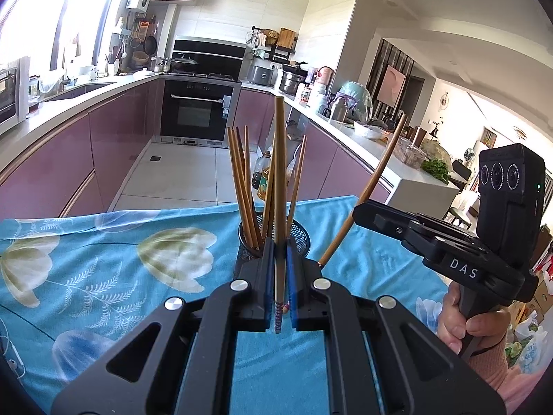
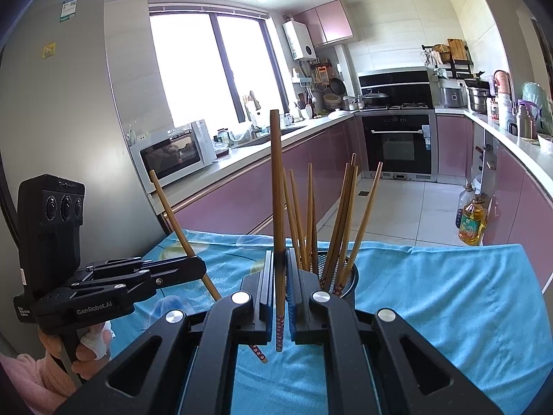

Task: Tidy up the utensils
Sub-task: 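Lower both chopsticks into the holder among the others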

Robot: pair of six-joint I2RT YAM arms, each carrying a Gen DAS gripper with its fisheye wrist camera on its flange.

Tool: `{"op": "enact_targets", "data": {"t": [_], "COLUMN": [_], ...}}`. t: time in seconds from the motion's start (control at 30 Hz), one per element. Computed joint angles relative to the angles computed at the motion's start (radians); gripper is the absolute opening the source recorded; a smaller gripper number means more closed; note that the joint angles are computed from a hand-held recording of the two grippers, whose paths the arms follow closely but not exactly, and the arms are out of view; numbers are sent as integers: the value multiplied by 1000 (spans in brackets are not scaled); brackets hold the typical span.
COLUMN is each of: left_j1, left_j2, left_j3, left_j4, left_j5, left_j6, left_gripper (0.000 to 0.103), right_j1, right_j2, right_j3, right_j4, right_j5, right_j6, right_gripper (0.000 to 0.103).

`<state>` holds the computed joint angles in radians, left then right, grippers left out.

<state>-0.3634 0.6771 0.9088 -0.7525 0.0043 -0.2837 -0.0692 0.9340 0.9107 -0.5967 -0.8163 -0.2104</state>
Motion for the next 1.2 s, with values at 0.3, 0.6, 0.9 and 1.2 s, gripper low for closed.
{"op": "enact_targets", "data": {"t": [0.3, 0.6, 0.9, 1.2], "left_j1": [-22, -45, -66, -51], "left_j2": [19, 36, 52, 78], "left_j3": [55, 111, 149, 177], "left_j4": [-5, -14, -16, 0], "left_j5": [-21, -47, -75, -65], "left_j6": [9, 18, 19, 26], "left_gripper": [7, 7, 7, 7], "right_j1": [-10, -24, -14, 1], "right_j2": [14, 43, 68, 95], "right_j3": [42, 81, 120, 135], "right_j4": [7, 17, 43, 81], "right_j5": [-20, -45, -38, -15], "right_j6": [4, 11, 40, 78], "right_gripper": [6, 6, 6, 6]}}
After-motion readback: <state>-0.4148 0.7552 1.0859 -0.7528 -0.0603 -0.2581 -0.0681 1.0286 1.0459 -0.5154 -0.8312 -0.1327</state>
